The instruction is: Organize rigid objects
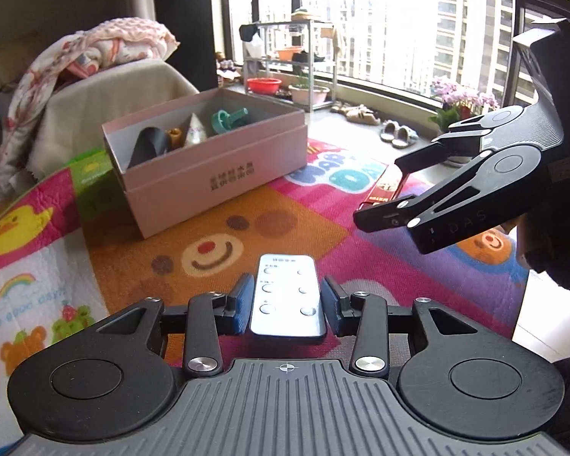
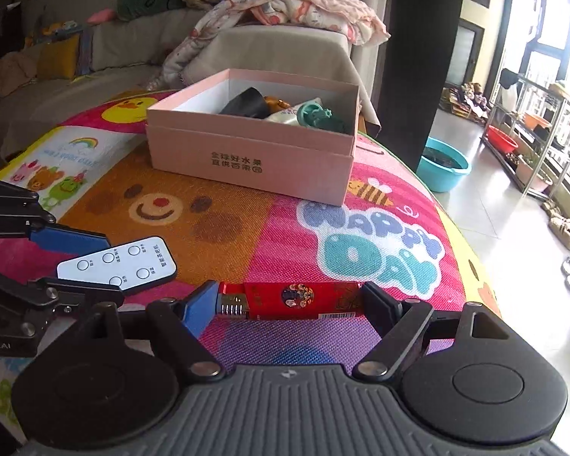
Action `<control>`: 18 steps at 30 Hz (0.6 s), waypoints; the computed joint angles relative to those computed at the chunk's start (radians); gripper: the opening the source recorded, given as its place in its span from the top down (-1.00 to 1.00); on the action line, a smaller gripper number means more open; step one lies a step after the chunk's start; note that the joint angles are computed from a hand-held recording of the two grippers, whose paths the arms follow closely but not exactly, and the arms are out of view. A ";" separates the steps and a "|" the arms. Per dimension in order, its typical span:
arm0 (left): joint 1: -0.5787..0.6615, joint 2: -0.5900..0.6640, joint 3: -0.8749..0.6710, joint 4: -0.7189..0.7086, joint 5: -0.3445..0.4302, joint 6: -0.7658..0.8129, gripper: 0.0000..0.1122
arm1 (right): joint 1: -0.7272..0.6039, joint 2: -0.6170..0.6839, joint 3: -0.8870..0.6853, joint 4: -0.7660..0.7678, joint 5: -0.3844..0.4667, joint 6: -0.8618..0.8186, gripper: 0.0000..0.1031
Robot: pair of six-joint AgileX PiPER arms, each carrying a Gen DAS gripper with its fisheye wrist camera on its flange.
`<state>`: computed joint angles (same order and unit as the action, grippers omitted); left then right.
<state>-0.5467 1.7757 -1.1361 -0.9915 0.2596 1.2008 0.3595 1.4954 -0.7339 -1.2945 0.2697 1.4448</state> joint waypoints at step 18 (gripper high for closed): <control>0.147 0.095 -0.322 0.204 0.281 -0.312 0.78 | -0.109 0.096 -0.443 0.389 0.021 -0.532 -0.58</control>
